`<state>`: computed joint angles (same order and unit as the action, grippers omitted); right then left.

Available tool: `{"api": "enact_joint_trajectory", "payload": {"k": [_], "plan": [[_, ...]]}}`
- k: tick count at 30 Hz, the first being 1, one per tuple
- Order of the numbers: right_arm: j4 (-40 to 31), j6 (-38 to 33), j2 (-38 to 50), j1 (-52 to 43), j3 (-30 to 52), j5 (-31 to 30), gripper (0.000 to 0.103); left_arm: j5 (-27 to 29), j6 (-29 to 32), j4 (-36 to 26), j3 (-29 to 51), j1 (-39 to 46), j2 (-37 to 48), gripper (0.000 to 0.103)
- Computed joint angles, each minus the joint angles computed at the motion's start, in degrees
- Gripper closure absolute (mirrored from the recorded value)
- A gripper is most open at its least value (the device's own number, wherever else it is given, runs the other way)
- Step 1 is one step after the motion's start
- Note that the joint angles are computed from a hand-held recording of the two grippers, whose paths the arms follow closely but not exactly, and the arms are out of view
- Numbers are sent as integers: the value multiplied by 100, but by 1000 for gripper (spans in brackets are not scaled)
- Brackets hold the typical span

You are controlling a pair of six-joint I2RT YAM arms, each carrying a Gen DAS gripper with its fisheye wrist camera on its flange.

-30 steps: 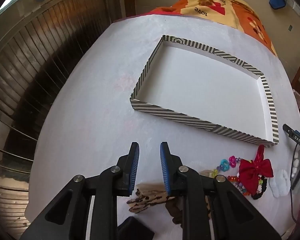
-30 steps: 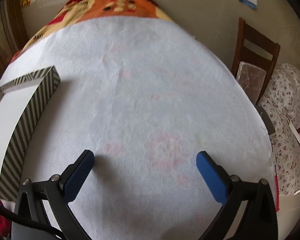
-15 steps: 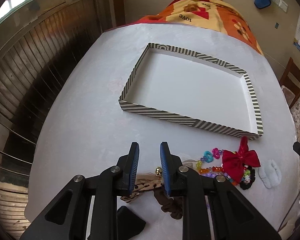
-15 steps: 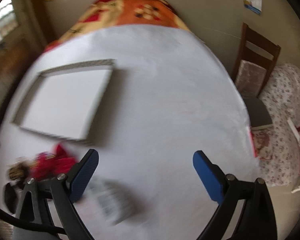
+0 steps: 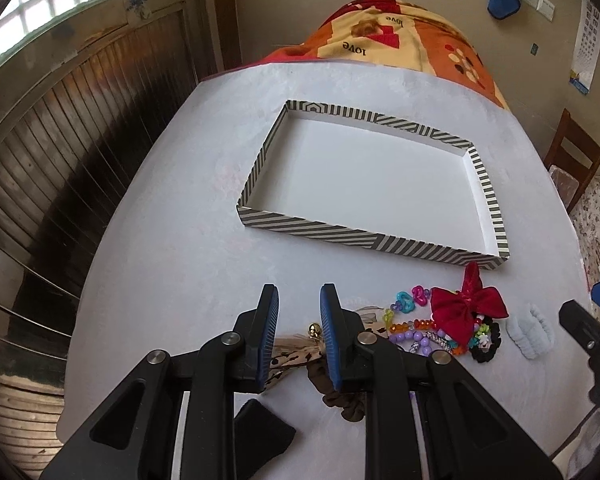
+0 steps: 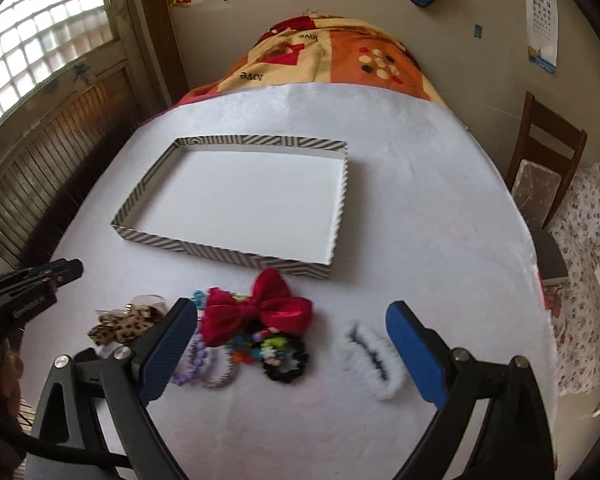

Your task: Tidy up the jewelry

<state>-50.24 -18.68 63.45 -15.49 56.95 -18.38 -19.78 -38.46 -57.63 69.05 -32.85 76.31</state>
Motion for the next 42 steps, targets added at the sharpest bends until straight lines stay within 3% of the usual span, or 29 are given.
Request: {"api": "enact_joint_trajectory", "payload": {"k": [14, 42], "plan": [[30, 409, -176, 371, -19, 307, 5, 22, -8, -41, -6, -31, -96, 90], [71, 503, 41, 520, 16, 544, 5, 252, 106, -10, -94, 27, -24, 90]]}}
